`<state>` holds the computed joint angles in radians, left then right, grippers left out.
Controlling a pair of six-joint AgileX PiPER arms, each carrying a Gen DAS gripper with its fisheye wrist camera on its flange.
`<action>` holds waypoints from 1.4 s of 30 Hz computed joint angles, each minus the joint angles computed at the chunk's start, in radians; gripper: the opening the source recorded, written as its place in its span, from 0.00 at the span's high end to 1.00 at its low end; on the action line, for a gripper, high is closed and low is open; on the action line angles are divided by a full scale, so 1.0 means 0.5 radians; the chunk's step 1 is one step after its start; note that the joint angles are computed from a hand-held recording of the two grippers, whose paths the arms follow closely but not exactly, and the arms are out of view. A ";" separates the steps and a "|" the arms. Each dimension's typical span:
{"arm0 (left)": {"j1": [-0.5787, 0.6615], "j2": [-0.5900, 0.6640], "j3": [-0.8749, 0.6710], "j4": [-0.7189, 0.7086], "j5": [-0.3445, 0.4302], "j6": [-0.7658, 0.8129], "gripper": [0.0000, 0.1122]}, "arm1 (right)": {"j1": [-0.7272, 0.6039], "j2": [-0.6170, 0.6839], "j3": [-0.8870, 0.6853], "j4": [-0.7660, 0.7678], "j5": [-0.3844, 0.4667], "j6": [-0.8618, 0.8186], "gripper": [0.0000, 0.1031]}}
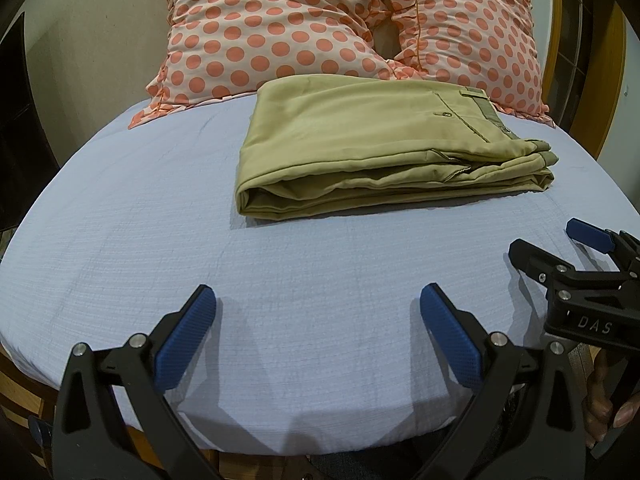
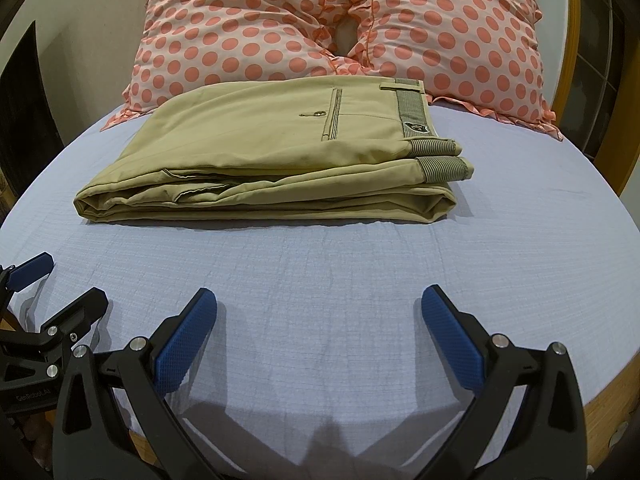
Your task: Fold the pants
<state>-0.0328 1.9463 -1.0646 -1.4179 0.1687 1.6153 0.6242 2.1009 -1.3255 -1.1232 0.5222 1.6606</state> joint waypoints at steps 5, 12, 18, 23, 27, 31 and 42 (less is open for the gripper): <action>0.002 0.000 0.000 -0.006 0.002 0.009 0.10 | -0.001 -0.001 0.000 0.002 0.000 -0.002 0.01; 0.004 -0.002 0.002 -0.005 0.004 0.009 0.10 | -0.003 -0.003 0.003 0.000 -0.004 -0.003 0.01; 0.007 0.001 -0.004 0.015 0.008 -0.006 0.10 | -0.003 -0.002 0.003 -0.003 -0.004 -0.001 0.01; 0.009 0.002 -0.005 0.017 0.010 -0.006 0.10 | -0.002 -0.002 0.003 -0.004 -0.004 0.001 0.01; 0.009 0.002 -0.005 0.021 0.010 -0.010 0.10 | -0.002 -0.001 0.003 -0.005 -0.003 0.003 0.01; 0.009 0.001 -0.005 0.028 0.010 -0.018 0.10 | -0.002 -0.001 0.003 -0.006 -0.004 0.003 0.01; 0.013 0.002 -0.007 0.045 0.015 -0.032 0.10 | -0.005 -0.001 0.004 -0.008 -0.007 0.002 0.01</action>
<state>-0.0261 1.9472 -1.0684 -1.3952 0.1760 1.5995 0.6220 2.1004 -1.3236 -1.1271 0.5189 1.6618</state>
